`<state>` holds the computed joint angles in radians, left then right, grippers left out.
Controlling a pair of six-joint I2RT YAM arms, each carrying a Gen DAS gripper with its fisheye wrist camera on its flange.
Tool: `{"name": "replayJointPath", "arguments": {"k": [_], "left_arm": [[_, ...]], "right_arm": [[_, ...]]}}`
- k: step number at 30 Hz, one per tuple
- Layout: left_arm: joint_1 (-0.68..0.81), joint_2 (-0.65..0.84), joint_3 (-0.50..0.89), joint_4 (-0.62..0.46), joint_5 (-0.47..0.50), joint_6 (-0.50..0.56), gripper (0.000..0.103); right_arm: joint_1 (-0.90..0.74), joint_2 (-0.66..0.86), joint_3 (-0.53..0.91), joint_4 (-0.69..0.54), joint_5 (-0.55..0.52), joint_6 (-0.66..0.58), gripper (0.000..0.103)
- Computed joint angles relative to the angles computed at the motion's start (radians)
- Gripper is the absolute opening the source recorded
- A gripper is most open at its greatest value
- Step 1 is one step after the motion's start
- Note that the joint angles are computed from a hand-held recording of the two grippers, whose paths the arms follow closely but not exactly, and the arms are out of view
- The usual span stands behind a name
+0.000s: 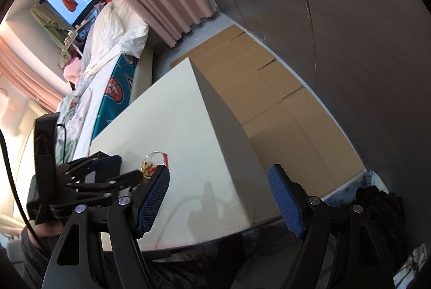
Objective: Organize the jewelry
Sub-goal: 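Lower the left tool onto the remaining pile and grasp the silver bangle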
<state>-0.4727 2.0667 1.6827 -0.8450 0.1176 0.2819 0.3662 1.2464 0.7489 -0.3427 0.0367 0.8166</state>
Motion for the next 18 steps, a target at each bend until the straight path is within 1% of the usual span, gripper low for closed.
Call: {"name": "replayJointPath", "arguments": {"k": [4, 6, 7, 12, 14, 15, 16, 18], "left_arm": [[-0.008, 0.048, 0.031, -0.011, -0.017, 0.009, 0.073], [-0.013, 0.066, 0.043, -0.002, -0.037, 0.013, 0.073], [-0.017, 0.076, 0.051, 0.0, -0.048, 0.012, 0.073], [-0.026, 0.121, 0.09, -0.002, -0.068, 0.017, 0.073], [-0.023, 0.126, 0.094, 0.005, -0.066, 0.021, 0.07], [-0.017, 0.135, 0.108, -0.006, -0.046, 0.023, 0.062], [-0.015, 0.137, 0.113, -0.007, -0.036, 0.024, 0.053], [-0.018, 0.128, 0.105, -0.001, -0.051, 0.035, 0.052]], "right_arm": [[-0.014, 0.012, -0.009, 0.002, -0.012, -0.004, 0.076], [-0.017, 0.018, -0.008, 0.002, -0.013, -0.009, 0.082], [-0.017, 0.021, -0.007, 0.001, -0.007, -0.01, 0.082], [-0.018, 0.032, -0.003, 0.001, -0.01, -0.007, 0.083], [-0.015, 0.041, 0.002, -0.001, -0.007, -0.005, 0.083], [-0.008, 0.046, 0.004, -0.002, -0.001, 0.0, 0.083], [-0.005, 0.05, 0.007, -0.002, 0.001, 0.001, 0.083], [0.001, 0.06, 0.016, -0.003, -0.008, 0.0, 0.083]]}}
